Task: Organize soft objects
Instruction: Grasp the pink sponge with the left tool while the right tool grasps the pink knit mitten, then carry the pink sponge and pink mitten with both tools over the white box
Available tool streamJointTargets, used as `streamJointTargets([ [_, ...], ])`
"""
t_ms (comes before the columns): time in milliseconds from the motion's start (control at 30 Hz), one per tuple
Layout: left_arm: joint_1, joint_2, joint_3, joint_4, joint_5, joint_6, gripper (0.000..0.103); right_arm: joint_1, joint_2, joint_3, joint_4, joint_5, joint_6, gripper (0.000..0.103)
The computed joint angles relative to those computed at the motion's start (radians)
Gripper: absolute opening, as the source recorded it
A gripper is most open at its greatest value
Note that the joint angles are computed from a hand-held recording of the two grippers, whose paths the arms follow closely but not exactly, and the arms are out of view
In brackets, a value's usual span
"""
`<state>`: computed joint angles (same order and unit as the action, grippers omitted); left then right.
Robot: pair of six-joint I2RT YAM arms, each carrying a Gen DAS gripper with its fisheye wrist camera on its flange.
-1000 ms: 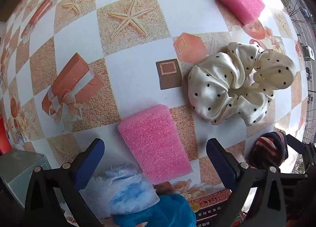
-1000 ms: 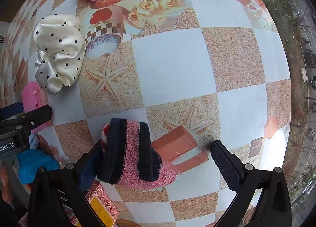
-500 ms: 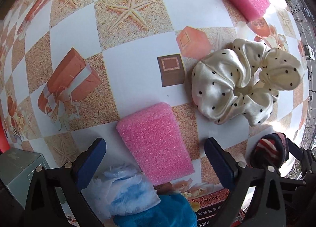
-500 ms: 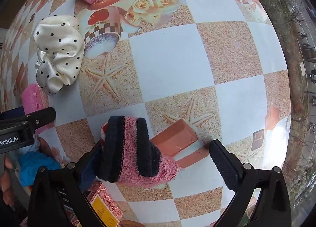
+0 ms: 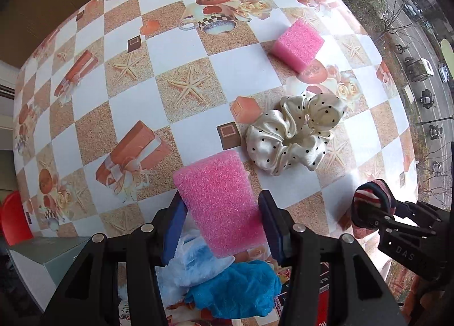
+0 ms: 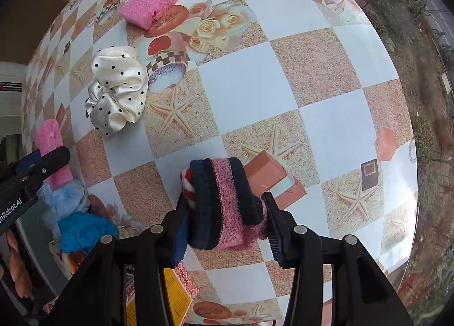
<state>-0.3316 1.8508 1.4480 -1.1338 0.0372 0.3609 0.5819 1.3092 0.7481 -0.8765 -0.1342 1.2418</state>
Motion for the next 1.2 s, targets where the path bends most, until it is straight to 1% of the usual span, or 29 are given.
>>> streamJointTargets([
  [200, 0.04, -0.134, -0.029, -0.016, 0.003, 0.046, 0.055, 0.047, -0.127, 0.038, -0.114, 0.053, 0.104, 0.048],
  [233, 0.053, -0.142, -0.026, -0.023, 0.014, 0.052, 0.055, 0.06, -0.148, 0.053, -0.138, 0.068, 0.128, 0.048],
  [267, 0.073, -0.176, -0.061, -0.016, 0.027, 0.065, 0.055, 0.074, -0.159, 0.072, -0.159, 0.085, 0.15, 0.048],
  [333, 0.106, -0.218, -0.059, -0.051, 0.047, 0.097, 0.055, 0.108, -0.177, 0.12, -0.207, 0.12, 0.191, 0.048],
  [433, 0.137, -0.278, -0.077, -0.061, 0.063, 0.148, 0.055, 0.166, -0.192, 0.188, -0.268, 0.171, 0.253, 0.048],
  [533, 0.183, -0.322, -0.07, -0.093, 0.083, 0.209, 0.055, 0.193, -0.152, 0.272, -0.301, 0.214, 0.271, 0.048],
  [700, 0.281, -0.386, -0.054, -0.171, 0.136, 0.311, 0.055, 0.283, -0.094, 0.403, -0.364, 0.284, 0.341, 0.048],
  [867, 0.387, -0.436, -0.042, -0.247, 0.18, 0.423, 0.055, 0.388, -0.027, 0.547, -0.464, 0.345, 0.419, 0.048],
  [967, 0.455, -0.454, -0.034, -0.284, 0.2, 0.49, 0.055, 0.429, 0.018, 0.626, -0.504, 0.368, 0.445, 0.048],
  [1100, 0.547, -0.463, -0.021, -0.325, 0.222, 0.571, 0.055, 0.475, 0.088, 0.735, -0.539, 0.399, 0.458, 0.048],
  [1200, 0.614, -0.464, -0.009, -0.347, 0.237, 0.625, 0.055, 0.498, 0.151, 0.818, -0.549, 0.409, 0.44, 0.048],
])
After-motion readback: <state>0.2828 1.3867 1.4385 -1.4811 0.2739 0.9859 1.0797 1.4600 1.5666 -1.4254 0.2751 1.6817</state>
